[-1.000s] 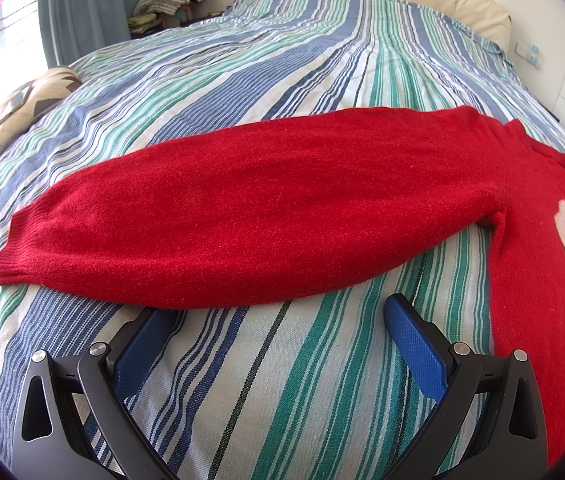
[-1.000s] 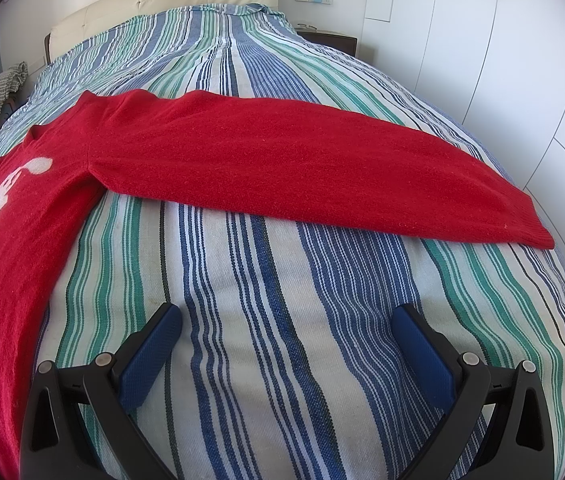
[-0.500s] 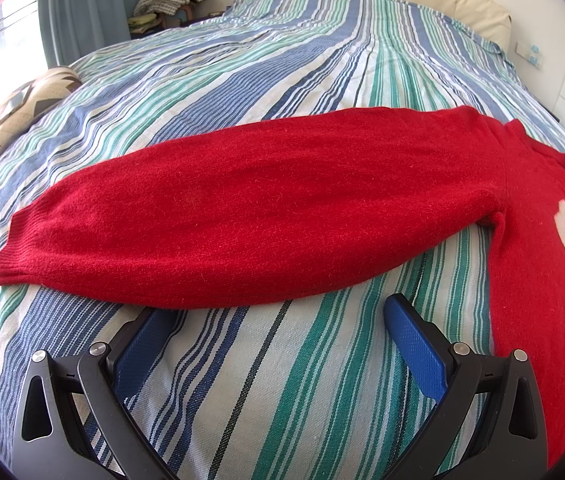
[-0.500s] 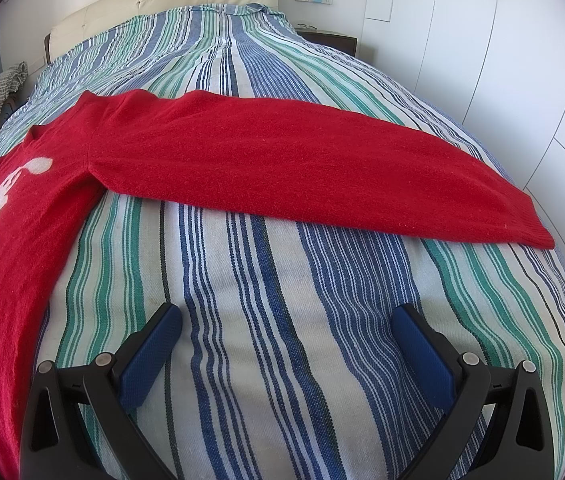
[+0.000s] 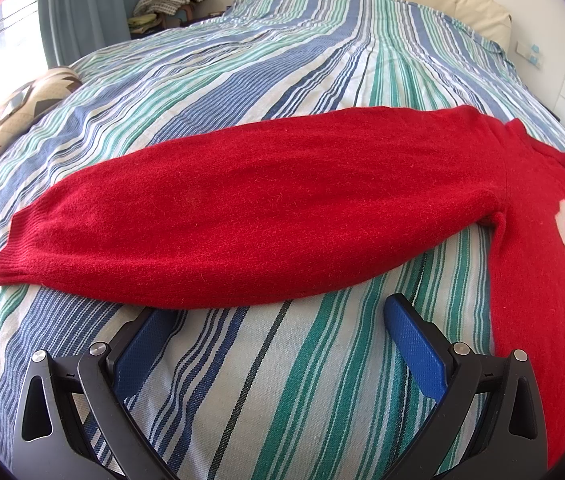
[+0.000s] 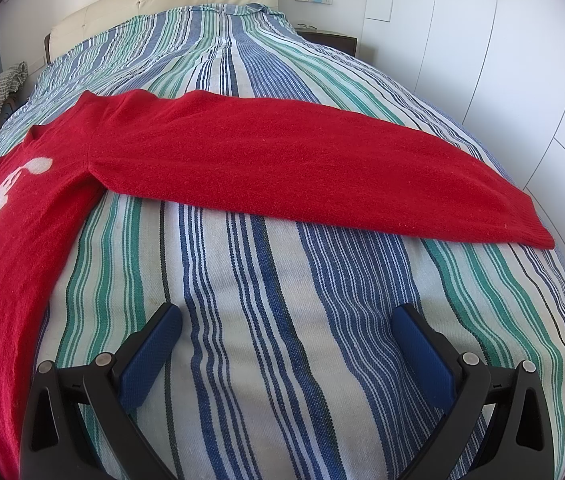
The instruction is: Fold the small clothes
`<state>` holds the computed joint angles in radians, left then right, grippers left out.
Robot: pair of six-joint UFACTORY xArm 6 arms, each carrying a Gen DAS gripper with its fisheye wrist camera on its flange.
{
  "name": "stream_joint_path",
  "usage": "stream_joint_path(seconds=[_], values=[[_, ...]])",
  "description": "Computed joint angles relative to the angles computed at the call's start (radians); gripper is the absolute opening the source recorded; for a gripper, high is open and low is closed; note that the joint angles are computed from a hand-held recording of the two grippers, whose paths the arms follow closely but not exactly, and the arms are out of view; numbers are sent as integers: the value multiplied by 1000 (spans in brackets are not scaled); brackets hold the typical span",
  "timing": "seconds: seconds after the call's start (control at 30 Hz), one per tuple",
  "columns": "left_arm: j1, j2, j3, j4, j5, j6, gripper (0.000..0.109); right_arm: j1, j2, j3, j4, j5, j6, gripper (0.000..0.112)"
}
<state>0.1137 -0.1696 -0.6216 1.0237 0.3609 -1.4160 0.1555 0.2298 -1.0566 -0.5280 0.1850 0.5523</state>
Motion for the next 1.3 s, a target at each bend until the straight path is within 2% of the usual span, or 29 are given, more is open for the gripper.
stream_joint_path(seconds=[1.3], values=[[-4,4,-6,-2,10,-1,103,0,1,0,-1,-2,1,103]])
